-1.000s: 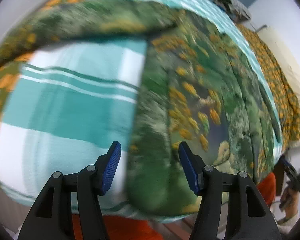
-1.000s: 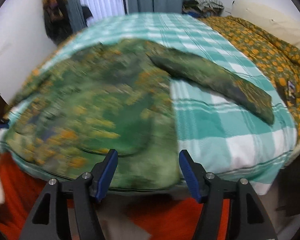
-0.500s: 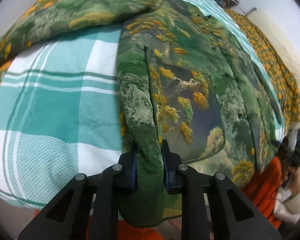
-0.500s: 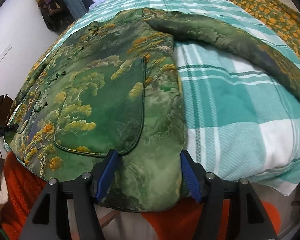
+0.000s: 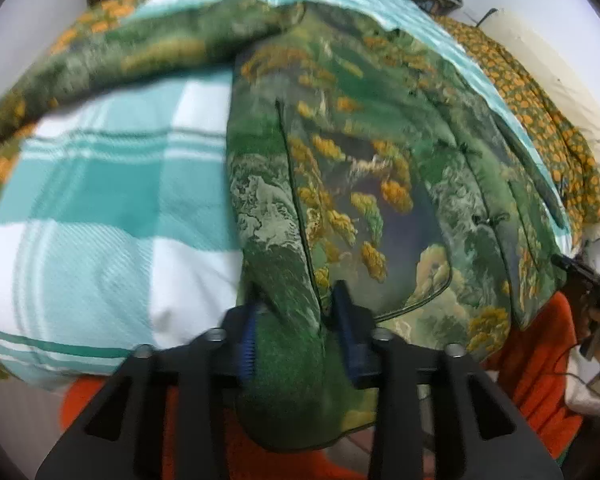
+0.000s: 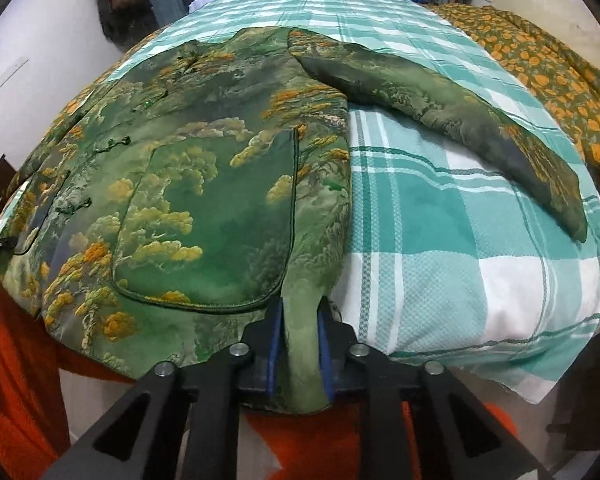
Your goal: Fold large clothes
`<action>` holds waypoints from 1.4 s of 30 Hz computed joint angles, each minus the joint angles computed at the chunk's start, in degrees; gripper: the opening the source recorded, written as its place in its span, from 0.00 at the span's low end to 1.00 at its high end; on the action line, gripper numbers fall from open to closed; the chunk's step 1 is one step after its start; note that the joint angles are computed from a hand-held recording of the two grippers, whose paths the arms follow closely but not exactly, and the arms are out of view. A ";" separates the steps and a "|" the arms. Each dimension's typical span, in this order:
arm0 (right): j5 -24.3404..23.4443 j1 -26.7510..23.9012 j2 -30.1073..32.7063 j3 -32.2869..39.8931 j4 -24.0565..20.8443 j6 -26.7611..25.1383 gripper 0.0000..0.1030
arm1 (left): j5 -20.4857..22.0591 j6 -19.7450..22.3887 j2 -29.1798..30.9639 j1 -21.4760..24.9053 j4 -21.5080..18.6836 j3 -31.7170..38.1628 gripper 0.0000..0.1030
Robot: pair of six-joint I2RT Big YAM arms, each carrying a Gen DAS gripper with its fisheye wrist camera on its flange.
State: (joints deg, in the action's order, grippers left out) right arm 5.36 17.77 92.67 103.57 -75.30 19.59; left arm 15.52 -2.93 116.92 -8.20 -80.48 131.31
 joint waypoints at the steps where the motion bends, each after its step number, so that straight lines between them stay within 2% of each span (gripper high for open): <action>1: 0.34 0.11 -0.29 0.01 0.51 0.50 0.52 | -0.59 0.39 -0.88 -0.19 0.75 -0.57 0.48; 3: 2.86 0.95 -1.64 -0.71 2.56 1.83 0.60 | -1.56 1.11 -2.59 -0.25 1.99 -1.47 0.65; 6: 6.08 2.26 -2.96 -0.45 2.86 2.60 0.64 | -3.66 1.40 -5.84 -0.66 5.49 -3.57 0.83; 9: 9.08 3.81 -3.44 1.11 3.41 2.13 0.65 | -6.18 0.35 -9.07 -1.65 10.66 -5.58 0.95; 12: 10.50 5.15 -2.85 3.36 3.97 1.35 0.65 | -9.55 -1.95 -11.17 -3.03 16.01 -7.13 0.98; 15: 11.75 6.61 -2.05 5.90 4.42 0.02 0.66 | -13.56 -1.95 -11.21 -4.70 17.51 -6.12 0.98; 18: 13.72 8.27 -1.17 8.30 4.87 -1.95 0.77 | -14.05 1.55 -9.30 -6.39 14.37 -1.93 0.98; 21: 14.84 9.61 -0.64 9.81 4.89 -3.44 0.77 | -16.04 3.59 -10.58 -8.04 16.09 -3.55 0.99; 25: 14.60 10.72 -0.74 10.02 5.21 -3.42 0.77 | -15.38 3.95 -11.89 -9.63 17.53 -4.94 1.00; 27: 14.62 11.24 -0.85 9.97 5.36 -3.62 0.77 | -16.92 5.15 -12.69 -10.45 19.25 -6.18 1.00; 29: 14.79 11.72 -0.76 10.17 5.33 -4.00 0.77 | -20.92 7.71 -14.47 -11.71 23.83 -9.51 1.00; 31: 15.22 12.17 -0.68 10.34 5.40 -4.65 0.77 | -23.61 9.70 -15.10 -12.60 25.73 -10.67 1.00; 36: 14.99 12.65 -0.05 11.32 4.68 -5.39 0.77 | -24.63 10.17 -14.62 -12.90 24.97 -9.61 1.00; 39: 15.17 12.83 0.07 11.59 4.47 -5.76 0.77 | -25.79 9.44 -13.66 -12.79 22.73 -7.64 1.00; 42: 15.46 12.90 0.16 11.94 3.97 -5.98 0.77 | -29.96 10.10 -12.51 -13.09 20.66 -5.91 1.00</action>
State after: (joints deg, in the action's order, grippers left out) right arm 20.82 30.66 92.82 115.51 -71.32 13.61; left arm -14.44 7.17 104.41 -21.29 -59.82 125.41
